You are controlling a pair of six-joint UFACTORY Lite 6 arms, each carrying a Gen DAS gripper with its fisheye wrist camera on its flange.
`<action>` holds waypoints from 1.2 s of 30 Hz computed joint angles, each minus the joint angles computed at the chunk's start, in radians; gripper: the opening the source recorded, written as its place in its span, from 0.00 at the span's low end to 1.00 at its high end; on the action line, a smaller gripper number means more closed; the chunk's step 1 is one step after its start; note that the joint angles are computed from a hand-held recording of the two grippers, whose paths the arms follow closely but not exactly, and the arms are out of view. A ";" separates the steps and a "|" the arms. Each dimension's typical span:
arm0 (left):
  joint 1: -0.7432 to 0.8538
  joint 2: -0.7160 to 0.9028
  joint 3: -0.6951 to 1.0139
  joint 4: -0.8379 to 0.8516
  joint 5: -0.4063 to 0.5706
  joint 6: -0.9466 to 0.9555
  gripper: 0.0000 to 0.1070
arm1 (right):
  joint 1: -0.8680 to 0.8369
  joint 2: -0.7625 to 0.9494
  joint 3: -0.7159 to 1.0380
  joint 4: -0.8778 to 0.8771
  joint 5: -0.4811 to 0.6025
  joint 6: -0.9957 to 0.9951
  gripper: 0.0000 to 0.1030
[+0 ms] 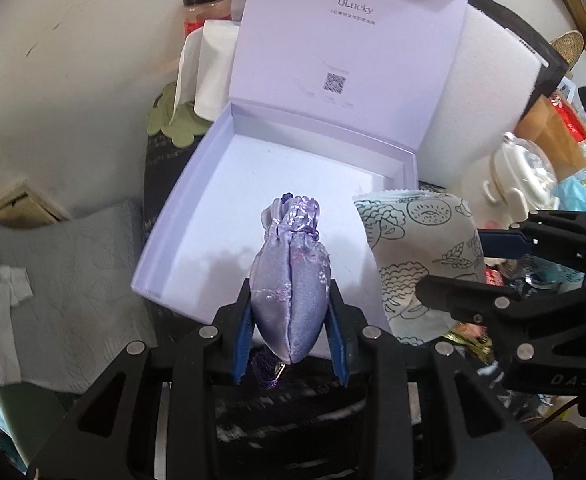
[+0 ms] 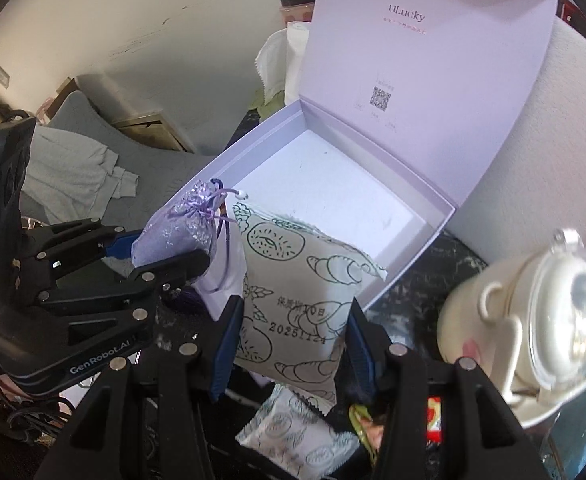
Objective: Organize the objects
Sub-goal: 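Carry the sachet and white packet with both grippers into the lavender box, then lower both items into the box and open both grippers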
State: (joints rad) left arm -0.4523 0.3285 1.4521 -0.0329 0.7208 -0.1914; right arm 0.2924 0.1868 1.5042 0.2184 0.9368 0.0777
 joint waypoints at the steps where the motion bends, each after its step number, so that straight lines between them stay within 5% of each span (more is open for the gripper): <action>1: 0.011 0.025 0.018 -0.007 -0.009 0.021 0.28 | -0.003 0.024 0.020 -0.001 -0.003 0.001 0.49; 15: 0.074 0.300 0.187 0.003 -0.171 0.065 0.28 | -0.019 0.317 0.263 -0.038 -0.040 0.046 0.49; 36: 0.128 0.773 0.728 -0.047 -0.038 0.187 0.29 | -0.050 0.637 0.529 -0.090 -0.039 0.098 0.49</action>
State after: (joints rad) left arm -0.3246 1.1010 2.1798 -0.0795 0.6829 -0.0041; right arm 0.2421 0.8236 2.0334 0.1285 0.8976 0.1760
